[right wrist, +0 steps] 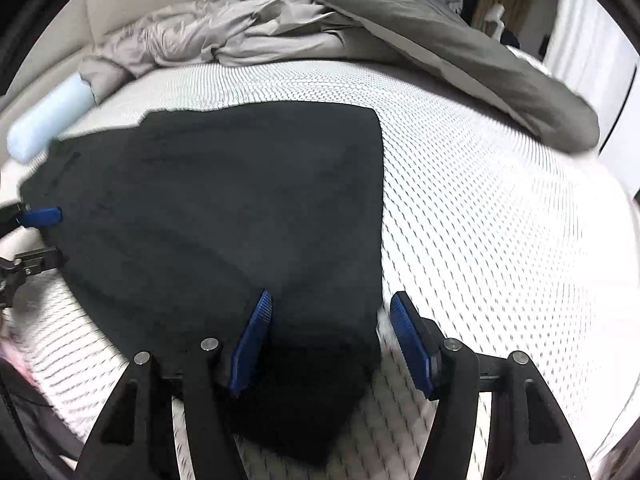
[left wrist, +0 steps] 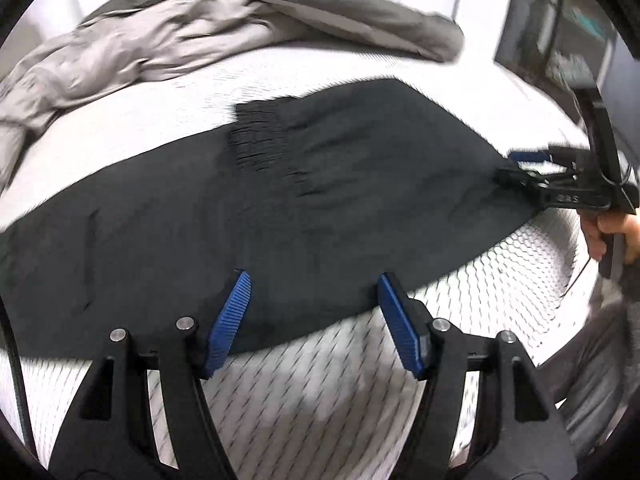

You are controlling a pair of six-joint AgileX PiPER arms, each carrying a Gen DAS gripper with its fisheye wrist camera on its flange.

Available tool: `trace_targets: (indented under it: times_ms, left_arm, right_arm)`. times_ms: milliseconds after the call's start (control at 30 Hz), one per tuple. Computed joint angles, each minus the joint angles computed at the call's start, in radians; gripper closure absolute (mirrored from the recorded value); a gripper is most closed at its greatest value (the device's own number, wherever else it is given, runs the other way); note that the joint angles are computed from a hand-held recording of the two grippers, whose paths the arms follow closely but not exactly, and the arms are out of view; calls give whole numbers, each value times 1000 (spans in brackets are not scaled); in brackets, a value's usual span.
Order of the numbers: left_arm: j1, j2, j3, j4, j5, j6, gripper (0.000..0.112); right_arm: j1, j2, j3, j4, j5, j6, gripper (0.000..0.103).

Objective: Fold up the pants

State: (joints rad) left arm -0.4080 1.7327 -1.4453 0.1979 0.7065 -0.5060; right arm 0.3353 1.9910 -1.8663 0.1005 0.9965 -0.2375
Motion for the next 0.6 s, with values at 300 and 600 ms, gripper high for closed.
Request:
trace_targets:
  times_ms: [300, 600]
  left_arm:
    - [202, -307, 336, 73, -100, -219, 49]
    - [511, -419, 440, -56, -90, -184, 49]
  right_arm:
    - [-230, 76, -9, 594, 139, 1, 50]
    - [-194, 77, -70, 502, 161, 25, 90]
